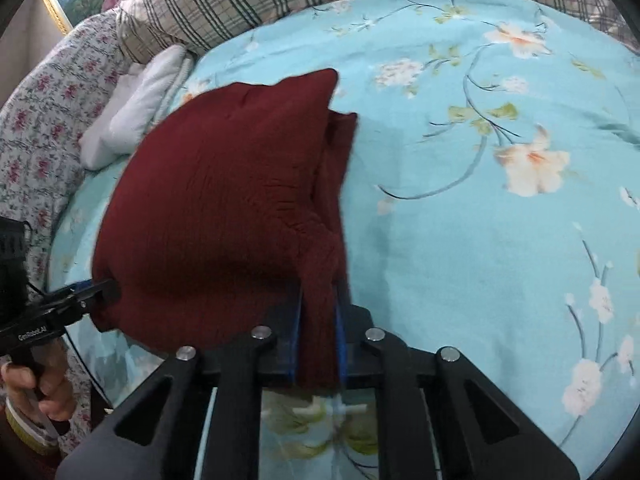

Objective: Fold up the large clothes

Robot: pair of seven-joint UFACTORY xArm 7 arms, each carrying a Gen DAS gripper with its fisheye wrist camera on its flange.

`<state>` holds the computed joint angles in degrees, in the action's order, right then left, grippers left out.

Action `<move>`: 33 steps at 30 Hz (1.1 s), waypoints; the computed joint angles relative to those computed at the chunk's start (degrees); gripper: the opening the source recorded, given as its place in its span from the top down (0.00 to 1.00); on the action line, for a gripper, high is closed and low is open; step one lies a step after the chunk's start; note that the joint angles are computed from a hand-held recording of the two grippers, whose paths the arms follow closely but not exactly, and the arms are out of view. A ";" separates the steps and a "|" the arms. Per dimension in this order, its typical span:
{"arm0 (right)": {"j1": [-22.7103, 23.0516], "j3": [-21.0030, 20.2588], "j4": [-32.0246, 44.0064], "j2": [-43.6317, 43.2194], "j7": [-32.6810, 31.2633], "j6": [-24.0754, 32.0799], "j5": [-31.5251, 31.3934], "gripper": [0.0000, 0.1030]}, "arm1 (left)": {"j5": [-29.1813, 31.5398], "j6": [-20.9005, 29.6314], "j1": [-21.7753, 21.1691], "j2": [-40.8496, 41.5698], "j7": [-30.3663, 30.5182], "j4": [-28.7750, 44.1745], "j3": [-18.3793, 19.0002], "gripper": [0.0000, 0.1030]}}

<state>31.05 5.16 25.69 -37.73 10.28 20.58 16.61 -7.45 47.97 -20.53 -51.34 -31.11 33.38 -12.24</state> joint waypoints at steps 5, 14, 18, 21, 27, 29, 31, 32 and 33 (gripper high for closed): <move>0.64 -1.89 0.30 -1.14 -0.27 1.74 2.44 0.61 | -1.96 -0.52 -0.29 -0.65 -0.28 -0.81 1.78 0.41; -0.26 0.77 -3.63 -14.81 2.02 7.86 0.78 0.52 | -0.18 5.96 1.56 -5.83 -2.81 1.48 -0.48 0.32; 0.44 1.94 -4.54 -18.06 2.67 10.48 -0.26 0.39 | 1.80 9.72 2.11 -7.39 -4.01 2.84 -3.20 0.27; 1.42 3.14 -5.67 -19.98 3.17 12.62 -0.99 0.32 | 3.00 13.17 2.21 -9.47 -6.22 2.50 -5.40 0.22; 3.71 4.52 -8.88 -23.82 4.83 16.27 -1.23 0.28 | -1.97 16.70 -0.61 -16.66 -12.95 -3.42 -4.93 0.22; 4.12 4.78 -9.46 -25.12 5.25 17.45 -1.48 0.27 | -1.31 19.05 -1.49 -17.15 -12.90 -2.88 -5.88 0.22; 4.48 4.84 -9.66 -26.62 5.44 18.73 -1.78 0.26 | 2.37 23.76 -1.64 -13.50 -9.82 1.09 -8.04 0.22; 4.52 4.96 -9.46 -27.25 5.46 19.42 -2.05 0.24 | 6.09 27.06 -0.81 -11.13 -8.03 4.27 -10.63 0.21; 4.49 5.10 -9.11 -27.68 5.39 20.01 -2.36 0.24 | 8.97 29.48 0.02 -10.05 -7.17 6.36 -12.66 0.21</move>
<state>35.54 10.26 16.58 -65.41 15.66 40.59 14.25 1.53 77.45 -20.50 -61.39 -38.28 39.74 -24.91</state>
